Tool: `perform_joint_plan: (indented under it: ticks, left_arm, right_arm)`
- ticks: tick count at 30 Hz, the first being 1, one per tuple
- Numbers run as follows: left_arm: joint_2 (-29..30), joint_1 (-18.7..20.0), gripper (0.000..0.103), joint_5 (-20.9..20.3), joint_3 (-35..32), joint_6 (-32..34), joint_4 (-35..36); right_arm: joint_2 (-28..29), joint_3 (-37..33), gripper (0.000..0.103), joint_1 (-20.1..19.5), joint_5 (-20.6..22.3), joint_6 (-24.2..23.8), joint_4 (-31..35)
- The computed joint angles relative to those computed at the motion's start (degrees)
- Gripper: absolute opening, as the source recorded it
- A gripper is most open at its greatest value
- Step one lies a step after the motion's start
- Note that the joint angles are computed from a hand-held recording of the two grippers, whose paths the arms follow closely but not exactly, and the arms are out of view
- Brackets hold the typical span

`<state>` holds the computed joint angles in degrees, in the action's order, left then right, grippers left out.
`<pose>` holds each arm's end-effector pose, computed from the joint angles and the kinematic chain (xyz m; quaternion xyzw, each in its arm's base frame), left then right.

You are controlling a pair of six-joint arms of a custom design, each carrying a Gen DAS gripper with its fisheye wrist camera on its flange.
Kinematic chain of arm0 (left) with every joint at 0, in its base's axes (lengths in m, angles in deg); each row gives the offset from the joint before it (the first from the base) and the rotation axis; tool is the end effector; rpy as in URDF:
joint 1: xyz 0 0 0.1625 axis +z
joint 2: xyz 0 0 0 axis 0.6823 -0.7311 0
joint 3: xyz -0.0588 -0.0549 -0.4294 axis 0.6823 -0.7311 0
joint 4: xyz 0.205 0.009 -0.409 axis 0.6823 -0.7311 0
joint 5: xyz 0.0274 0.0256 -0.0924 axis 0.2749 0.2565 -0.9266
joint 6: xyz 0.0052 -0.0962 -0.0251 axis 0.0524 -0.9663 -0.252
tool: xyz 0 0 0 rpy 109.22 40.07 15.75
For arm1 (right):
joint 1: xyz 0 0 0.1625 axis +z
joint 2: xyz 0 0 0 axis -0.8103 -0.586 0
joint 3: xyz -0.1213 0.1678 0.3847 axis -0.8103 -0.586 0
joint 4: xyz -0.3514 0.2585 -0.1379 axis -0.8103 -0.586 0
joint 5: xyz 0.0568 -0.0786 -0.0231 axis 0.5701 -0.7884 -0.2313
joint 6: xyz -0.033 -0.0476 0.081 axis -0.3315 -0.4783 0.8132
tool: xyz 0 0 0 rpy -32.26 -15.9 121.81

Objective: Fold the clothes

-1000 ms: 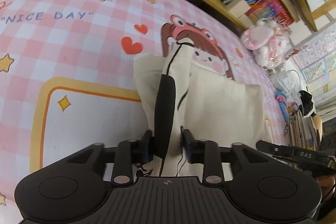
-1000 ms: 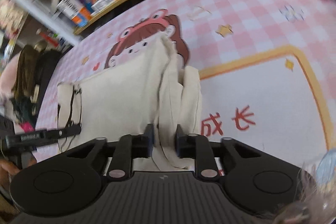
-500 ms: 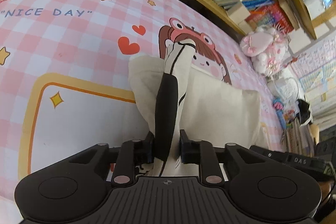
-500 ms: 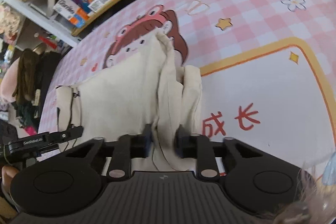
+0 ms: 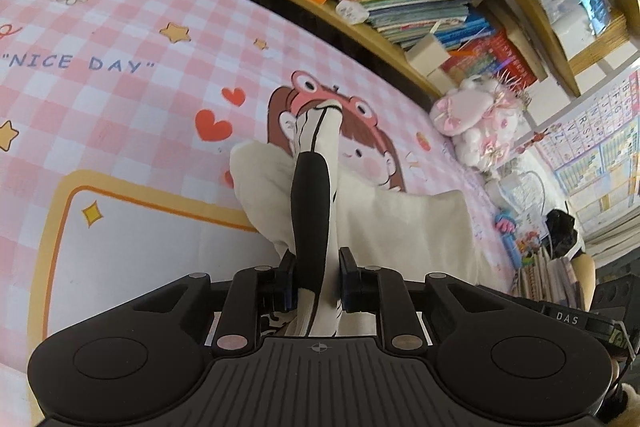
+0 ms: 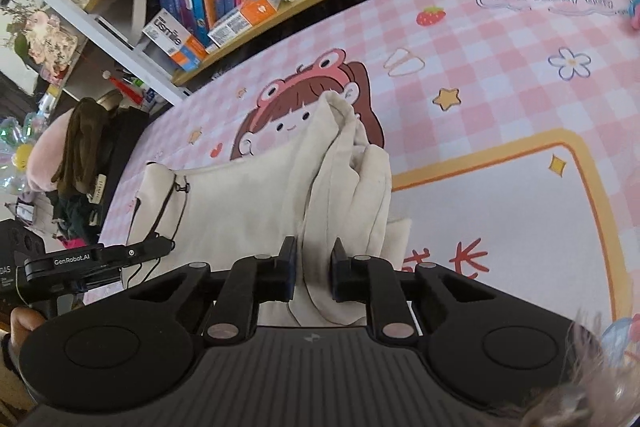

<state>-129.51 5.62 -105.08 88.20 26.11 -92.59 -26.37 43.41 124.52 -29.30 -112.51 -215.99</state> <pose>-0.2350 -0.5371 0.0423 0.0309 0.9553 -0.2847 0.0731 -0.0387 -0.5262 0.3149 0.0731 -0.9571 0.2686 0.0798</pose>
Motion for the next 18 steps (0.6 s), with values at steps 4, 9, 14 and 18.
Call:
perform_joint_plan:
  ticks: [4, 9, 14, 18]
  left_arm:
    - [0.3, -0.7, 0.018, 1.0, -0.3, 0.2, -0.9]
    - [0.4, -1.2, 0.016, 2.2, -0.9, -0.2, -0.8]
    - [0.1, -1.2, 0.016, 2.7, -1.5, 0.1, -1.4]
    - [-0.4, -0.6, 0.016, 2.4, -1.9, 1.0, -2.2]
  right_arm:
    - [-0.5, -0.7, 0.015, -0.2, 1.6, -1.0, 1.2]
    - [-0.3, -1.8, 0.014, 0.0, 3.2, -2.5, 2.4]
    - [0.6, -3.2, 0.014, 0.6, 3.8, -3.1, 3.4]
    - [1.7, -4.3, 0.014, 1.3, 4.3, -2.5, 3.1]
